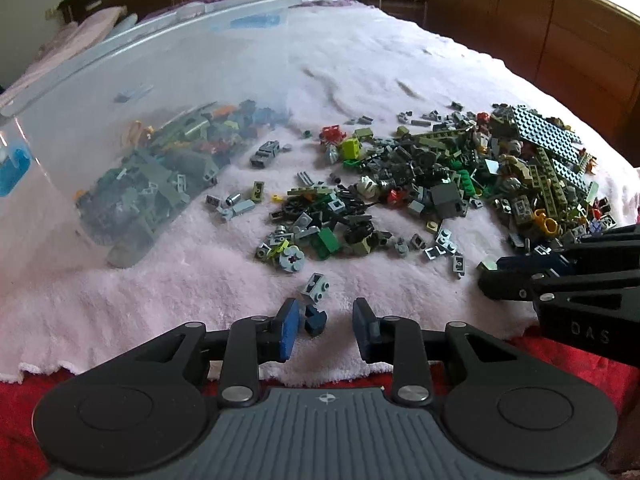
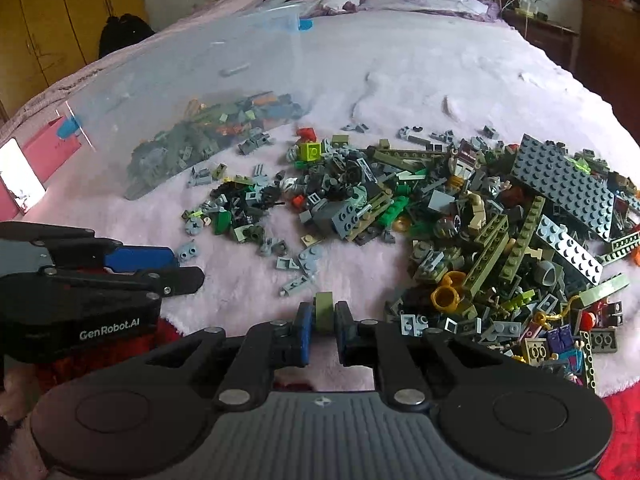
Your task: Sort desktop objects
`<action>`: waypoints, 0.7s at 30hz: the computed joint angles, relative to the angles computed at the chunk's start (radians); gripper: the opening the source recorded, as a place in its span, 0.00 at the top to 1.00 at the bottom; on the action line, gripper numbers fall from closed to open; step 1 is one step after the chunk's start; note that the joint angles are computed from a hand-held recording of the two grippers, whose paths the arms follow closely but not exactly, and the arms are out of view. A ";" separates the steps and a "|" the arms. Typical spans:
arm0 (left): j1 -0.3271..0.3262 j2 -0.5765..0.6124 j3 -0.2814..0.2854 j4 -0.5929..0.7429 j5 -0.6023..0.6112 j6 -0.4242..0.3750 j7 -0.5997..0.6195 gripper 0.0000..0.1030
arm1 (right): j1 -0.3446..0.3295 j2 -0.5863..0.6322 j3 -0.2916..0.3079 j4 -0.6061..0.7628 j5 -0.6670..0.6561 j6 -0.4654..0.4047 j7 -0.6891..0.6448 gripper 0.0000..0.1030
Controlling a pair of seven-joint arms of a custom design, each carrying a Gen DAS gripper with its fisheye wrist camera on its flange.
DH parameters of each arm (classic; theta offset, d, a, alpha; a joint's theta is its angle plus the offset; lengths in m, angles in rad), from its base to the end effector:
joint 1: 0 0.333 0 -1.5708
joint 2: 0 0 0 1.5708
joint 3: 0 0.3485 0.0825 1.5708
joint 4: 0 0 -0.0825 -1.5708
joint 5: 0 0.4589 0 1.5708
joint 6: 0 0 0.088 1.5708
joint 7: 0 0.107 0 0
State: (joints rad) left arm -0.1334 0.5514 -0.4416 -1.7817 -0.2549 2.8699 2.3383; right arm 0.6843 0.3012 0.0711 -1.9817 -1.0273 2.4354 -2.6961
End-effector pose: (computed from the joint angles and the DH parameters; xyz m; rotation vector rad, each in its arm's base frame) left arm 0.6765 -0.3727 0.3123 -0.7993 2.6716 -0.8932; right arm 0.5032 0.4685 0.3129 -1.2992 2.2037 -0.6514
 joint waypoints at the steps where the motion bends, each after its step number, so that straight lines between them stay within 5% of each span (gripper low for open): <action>1: 0.000 -0.001 0.000 -0.001 0.002 -0.002 0.002 0.69 | 0.001 -0.001 0.000 0.000 0.000 -0.003 0.000 0.85; 5: 0.019 -0.004 -0.017 -0.005 -0.009 -0.019 0.026 0.88 | 0.000 0.001 0.002 0.002 0.005 -0.001 -0.010 0.82; 21: 0.008 -0.003 -0.010 -0.027 0.000 0.023 0.033 0.84 | 0.011 0.023 -0.004 0.023 0.027 -0.015 -0.053 0.76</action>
State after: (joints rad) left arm -0.1251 0.5486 -0.4516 -1.8086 -0.2551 2.8932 2.3714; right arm 0.6950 0.3238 0.0673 -1.9591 -1.0006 2.4205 -2.7495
